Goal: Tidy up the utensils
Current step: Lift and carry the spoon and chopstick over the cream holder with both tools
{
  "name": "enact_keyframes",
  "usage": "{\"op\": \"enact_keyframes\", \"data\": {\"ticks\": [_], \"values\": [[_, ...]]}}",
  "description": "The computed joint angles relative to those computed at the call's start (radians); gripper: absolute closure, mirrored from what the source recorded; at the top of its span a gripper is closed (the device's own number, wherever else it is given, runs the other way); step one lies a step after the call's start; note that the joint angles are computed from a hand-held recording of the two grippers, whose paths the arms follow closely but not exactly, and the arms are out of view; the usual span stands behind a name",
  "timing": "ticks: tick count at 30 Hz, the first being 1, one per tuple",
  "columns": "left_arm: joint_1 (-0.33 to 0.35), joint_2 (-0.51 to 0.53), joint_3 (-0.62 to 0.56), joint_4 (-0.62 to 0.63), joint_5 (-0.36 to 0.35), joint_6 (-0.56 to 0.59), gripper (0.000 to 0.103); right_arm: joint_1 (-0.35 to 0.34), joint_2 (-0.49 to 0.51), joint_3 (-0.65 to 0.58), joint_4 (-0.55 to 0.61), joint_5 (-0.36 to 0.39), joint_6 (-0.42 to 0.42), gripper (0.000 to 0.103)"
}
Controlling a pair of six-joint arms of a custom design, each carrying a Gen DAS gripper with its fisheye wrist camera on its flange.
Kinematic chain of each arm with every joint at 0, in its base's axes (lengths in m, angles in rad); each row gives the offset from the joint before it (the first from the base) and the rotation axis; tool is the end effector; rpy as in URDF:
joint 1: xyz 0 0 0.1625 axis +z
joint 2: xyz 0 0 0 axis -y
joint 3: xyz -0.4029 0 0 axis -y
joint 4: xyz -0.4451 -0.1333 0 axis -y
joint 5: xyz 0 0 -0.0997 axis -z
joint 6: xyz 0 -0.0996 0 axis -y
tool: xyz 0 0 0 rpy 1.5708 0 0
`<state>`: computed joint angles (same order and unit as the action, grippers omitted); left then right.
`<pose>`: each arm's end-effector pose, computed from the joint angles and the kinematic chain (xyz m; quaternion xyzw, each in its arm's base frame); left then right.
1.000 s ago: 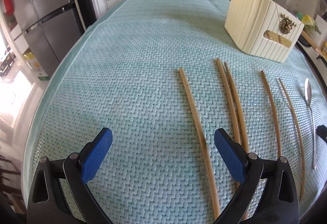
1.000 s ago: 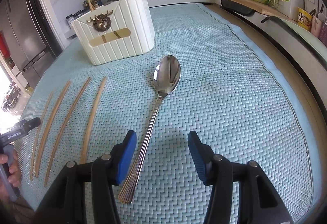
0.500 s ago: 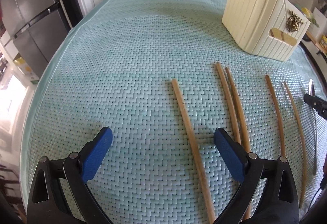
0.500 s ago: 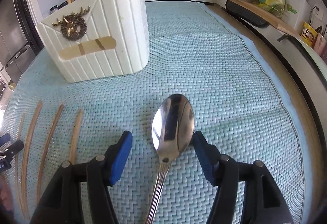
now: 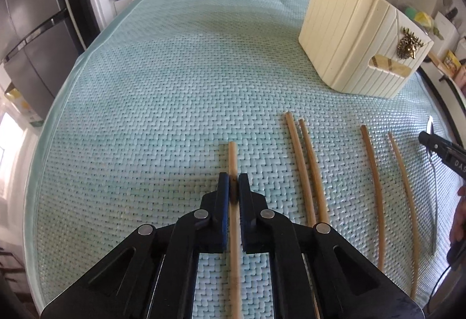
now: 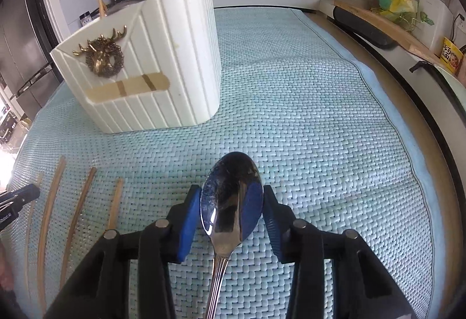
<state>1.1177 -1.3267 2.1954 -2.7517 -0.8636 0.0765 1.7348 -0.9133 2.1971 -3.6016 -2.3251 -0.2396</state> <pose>-0.0421 -0.5389 0.1722 0.1906 0.9085 -0.2073 0.3087 0.1450 -0.4774 0.0690 0.0419 -0.8750 0.3260 0.3555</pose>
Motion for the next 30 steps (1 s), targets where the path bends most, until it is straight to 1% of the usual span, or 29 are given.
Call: {"op": "enact_keyframes", "data": {"ticks": [4,6,9,13,15,16,19,23,30], "values": [[-0.001,-0.022,0.012,-0.032,-0.022,-0.003,0.099,0.003,-0.045,0.046,-0.052,0.081,-0.037,0.061],[-0.017,-0.057,0.038,-0.047,-0.030,-0.003,0.099,0.014,-0.067,0.069,-0.085,0.111,-0.057,0.061],[-0.055,-0.119,0.083,-0.070,-0.033,0.002,0.099,0.038,-0.100,0.102,-0.124,0.145,-0.078,0.061],[-0.103,-0.215,0.134,-0.079,-0.049,0.005,0.099,0.078,-0.133,0.142,-0.173,0.166,-0.105,0.061],[-0.125,-0.262,0.157,-0.079,-0.056,0.010,0.099,0.096,-0.143,0.154,-0.191,0.168,-0.118,0.061],[-0.149,-0.298,0.182,-0.069,-0.052,-0.004,0.099,0.105,-0.145,0.162,-0.206,0.170,-0.126,0.061],[-0.173,-0.355,0.204,-0.059,-0.065,-0.004,0.099,0.142,-0.142,0.184,-0.250,0.161,-0.141,0.061],[-0.213,-0.436,0.235,-0.032,-0.072,-0.018,0.099,0.176,-0.146,0.202,-0.280,0.154,-0.155,0.061],[-0.261,-0.537,0.261,0.006,-0.080,-0.031,0.099,0.238,-0.149,0.225,-0.333,0.117,-0.196,0.061]]}}
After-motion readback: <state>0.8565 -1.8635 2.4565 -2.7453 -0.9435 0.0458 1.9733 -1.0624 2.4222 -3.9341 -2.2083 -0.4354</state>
